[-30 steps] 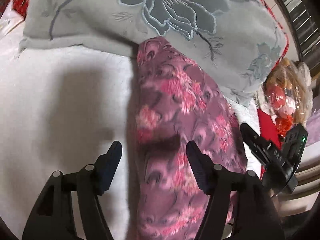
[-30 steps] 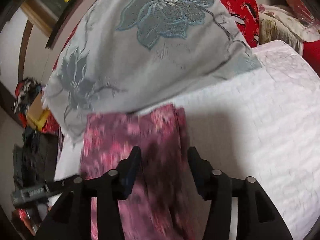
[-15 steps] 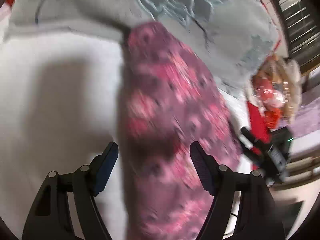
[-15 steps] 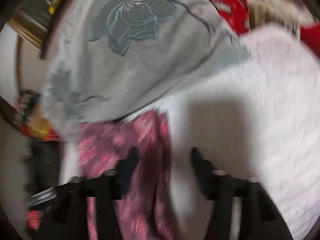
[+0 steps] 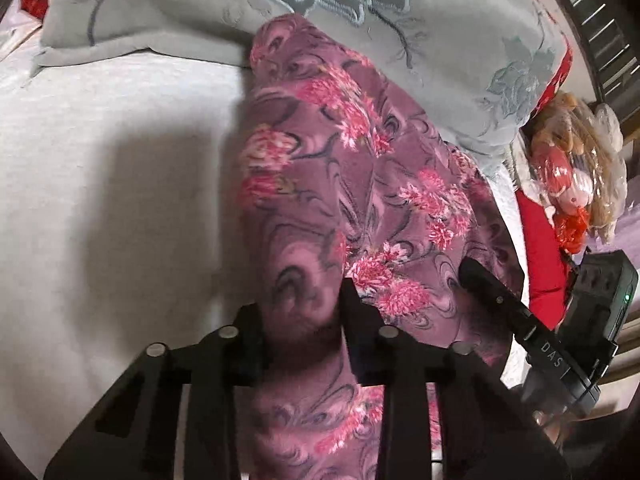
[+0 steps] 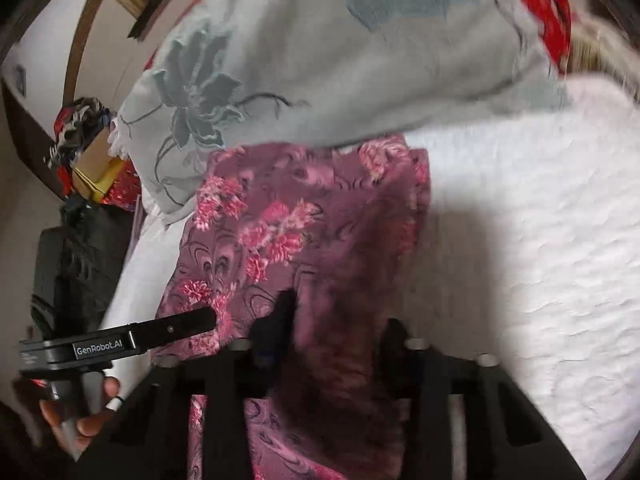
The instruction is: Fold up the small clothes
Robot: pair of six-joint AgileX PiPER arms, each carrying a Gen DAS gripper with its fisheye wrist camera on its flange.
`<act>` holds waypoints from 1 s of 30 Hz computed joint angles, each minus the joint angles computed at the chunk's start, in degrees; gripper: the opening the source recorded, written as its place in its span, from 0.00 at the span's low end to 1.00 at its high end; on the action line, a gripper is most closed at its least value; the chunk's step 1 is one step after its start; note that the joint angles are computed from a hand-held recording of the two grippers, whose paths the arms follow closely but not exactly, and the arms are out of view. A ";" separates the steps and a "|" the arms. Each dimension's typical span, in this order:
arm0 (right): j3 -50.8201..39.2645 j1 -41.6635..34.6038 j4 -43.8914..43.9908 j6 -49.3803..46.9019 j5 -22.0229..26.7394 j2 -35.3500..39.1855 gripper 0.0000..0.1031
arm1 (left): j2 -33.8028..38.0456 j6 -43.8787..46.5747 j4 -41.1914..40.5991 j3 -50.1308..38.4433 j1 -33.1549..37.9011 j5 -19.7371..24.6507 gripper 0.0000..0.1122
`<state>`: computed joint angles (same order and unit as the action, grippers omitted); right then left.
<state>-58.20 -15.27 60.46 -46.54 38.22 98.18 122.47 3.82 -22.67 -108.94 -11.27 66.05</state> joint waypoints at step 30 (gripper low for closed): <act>22.97 4.36 9.44 5.51 -2.31 -21.34 0.43 | -26.89 10.07 -0.03 35.31 7.44 -8.66 0.49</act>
